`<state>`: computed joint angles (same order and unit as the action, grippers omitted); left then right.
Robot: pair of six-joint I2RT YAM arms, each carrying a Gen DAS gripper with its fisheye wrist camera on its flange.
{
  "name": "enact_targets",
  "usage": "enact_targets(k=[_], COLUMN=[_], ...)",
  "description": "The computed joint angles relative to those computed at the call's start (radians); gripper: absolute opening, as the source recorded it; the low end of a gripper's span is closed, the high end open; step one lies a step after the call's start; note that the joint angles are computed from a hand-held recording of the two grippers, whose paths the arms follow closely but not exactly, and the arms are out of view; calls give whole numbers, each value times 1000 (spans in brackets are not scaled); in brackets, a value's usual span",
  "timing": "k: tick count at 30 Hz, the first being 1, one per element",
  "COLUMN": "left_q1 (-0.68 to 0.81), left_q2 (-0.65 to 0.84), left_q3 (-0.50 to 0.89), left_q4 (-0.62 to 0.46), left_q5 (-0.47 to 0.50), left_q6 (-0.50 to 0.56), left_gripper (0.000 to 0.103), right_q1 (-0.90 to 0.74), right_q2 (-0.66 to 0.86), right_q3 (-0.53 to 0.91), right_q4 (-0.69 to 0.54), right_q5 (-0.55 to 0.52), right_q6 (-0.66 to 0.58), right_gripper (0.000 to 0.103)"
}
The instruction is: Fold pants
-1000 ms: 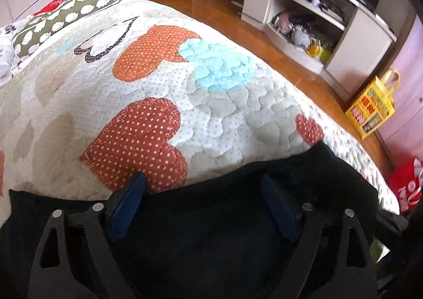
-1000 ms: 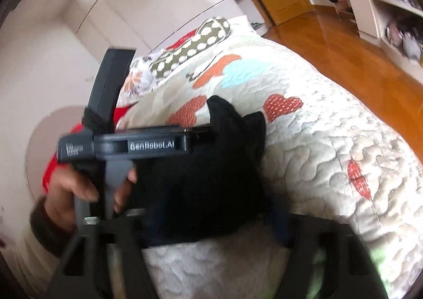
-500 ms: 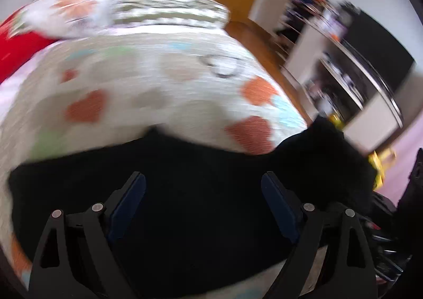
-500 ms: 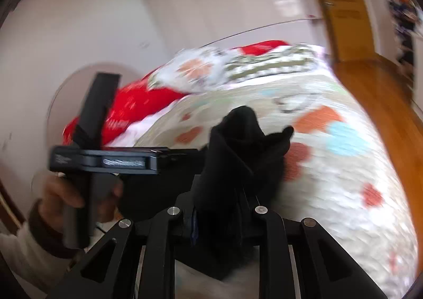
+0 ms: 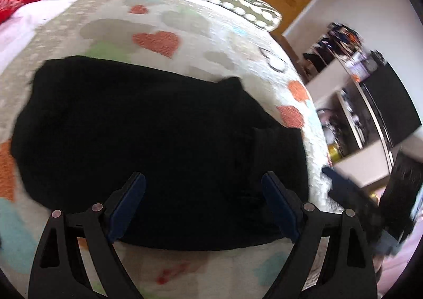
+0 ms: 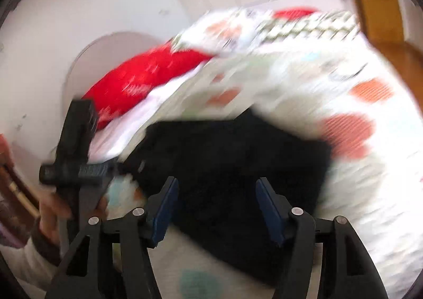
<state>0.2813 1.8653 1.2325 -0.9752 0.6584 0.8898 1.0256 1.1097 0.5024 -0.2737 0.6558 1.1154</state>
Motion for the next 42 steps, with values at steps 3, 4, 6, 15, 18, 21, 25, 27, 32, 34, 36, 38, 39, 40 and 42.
enact_targets(k=[3,4,6,15,18,21,25,27,32,34,36,38,39,40,42], left_q1=[-51,-76,-122,-120,-122,-118,-117,-124,-83,-61,-47,-21,-3,12,42], left_q2=[-41,-60,-114,-157,-146,-154,-149,-162,-183,-196,-203,-205,-208,-209,-215], left_q3=[-72,-110,-196,-280,-270,-284,-284,-293,-274,-276,-278,-270,-265,-259,-250], left_q4=[55,99,216,401,404,418,421,426,358,345,338,324,319,317,322], left_q5=[-25,-44,-98,-168,-179,-171,-161,-167,-140,-129,-130,-124,-121,-119,-117], left_q6=[-37,-60,-110,-131,-122,-121,-136,-145,-120,-105,-97,-86,-79,-72,-67], left_gripper=[90,90,90,90,90,90,90,90,90,90,90,90,90,90,90], right_q1=[-94,-149,-237,-360,-280,-102,134,174,144,93,31,-56,-112,-151,-244], right_q2=[-7,15,112,309,220,203,326,291,191,189,201,256,297,318,379], right_q3=[16,4,17,19,20,47,76,54,106,135,141,160,170,171,167], right_q4=[-95,-44,32,193,50,-122,-241,-253,-373,-363,-296,-206,-147,-105,18], right_q5=[-21,-68,-150,-232,-190,-109,-41,-32,-10,8,7,-6,-30,-59,-142], right_q6=[-44,-103,-200,-298,-241,-73,188,268,209,121,26,-98,-172,-212,-284], right_gripper=[51,39,29,30,32,42,45,44,49,50,50,49,49,49,49])
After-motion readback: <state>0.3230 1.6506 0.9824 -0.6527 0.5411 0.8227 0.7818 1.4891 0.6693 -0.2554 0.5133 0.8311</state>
